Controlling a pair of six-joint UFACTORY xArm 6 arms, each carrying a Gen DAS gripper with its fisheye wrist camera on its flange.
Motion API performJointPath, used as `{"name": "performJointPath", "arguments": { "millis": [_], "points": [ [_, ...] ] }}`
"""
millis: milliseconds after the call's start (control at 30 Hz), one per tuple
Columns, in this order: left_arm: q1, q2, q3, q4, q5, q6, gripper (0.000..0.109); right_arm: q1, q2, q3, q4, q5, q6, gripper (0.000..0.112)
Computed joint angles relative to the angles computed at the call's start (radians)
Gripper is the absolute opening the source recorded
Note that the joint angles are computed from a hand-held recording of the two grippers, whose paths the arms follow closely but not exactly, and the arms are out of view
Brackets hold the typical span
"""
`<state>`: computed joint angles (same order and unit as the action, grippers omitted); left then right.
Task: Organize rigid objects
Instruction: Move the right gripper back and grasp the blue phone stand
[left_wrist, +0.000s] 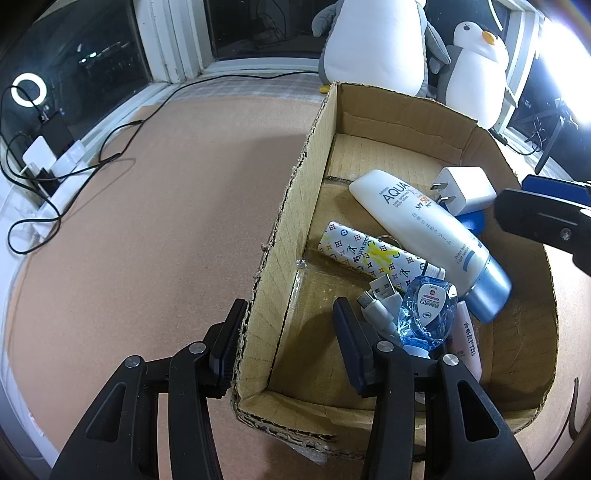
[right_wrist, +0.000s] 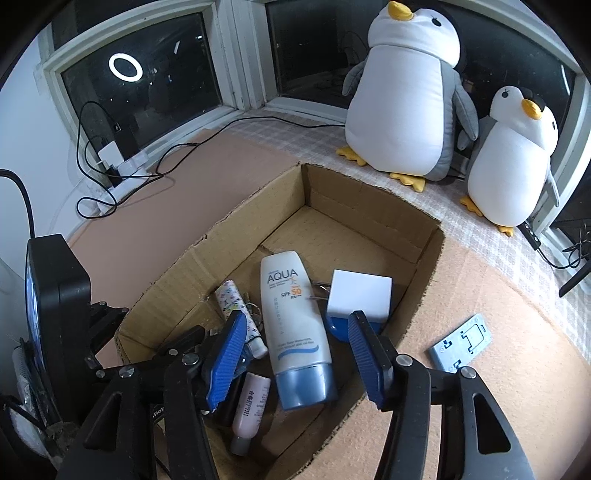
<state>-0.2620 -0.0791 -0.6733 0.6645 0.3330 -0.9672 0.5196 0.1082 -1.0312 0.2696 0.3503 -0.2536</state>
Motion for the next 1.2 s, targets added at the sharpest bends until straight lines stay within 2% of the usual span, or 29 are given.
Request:
{"name": "performJointPath", "arguments": {
  "millis": [533,900,1033,1200],
  "points": [
    [0.002,-0.001,0.0,-0.001,-0.001,0.002,0.046,-0.136,-0.068,0.081,-0.036,-0.035,0.107,0.056],
    [0.001,0.0,0.001,0.001,-0.001,0.001,0.046,-0.245,-0.035,0.076,-0.116,-0.013,0.238,0.056],
    [0.004,-0.002,0.001,-0.006,-0.004,0.009,0.046,-0.267,0.003,0.041,-0.082,0.024,0.251,0.056],
    [0.007,0.0,0.0,-0.01,-0.006,0.013,0.046,-0.281,0.055,-0.025,0.041,0.098,0.218,0.056]
  ]
}}
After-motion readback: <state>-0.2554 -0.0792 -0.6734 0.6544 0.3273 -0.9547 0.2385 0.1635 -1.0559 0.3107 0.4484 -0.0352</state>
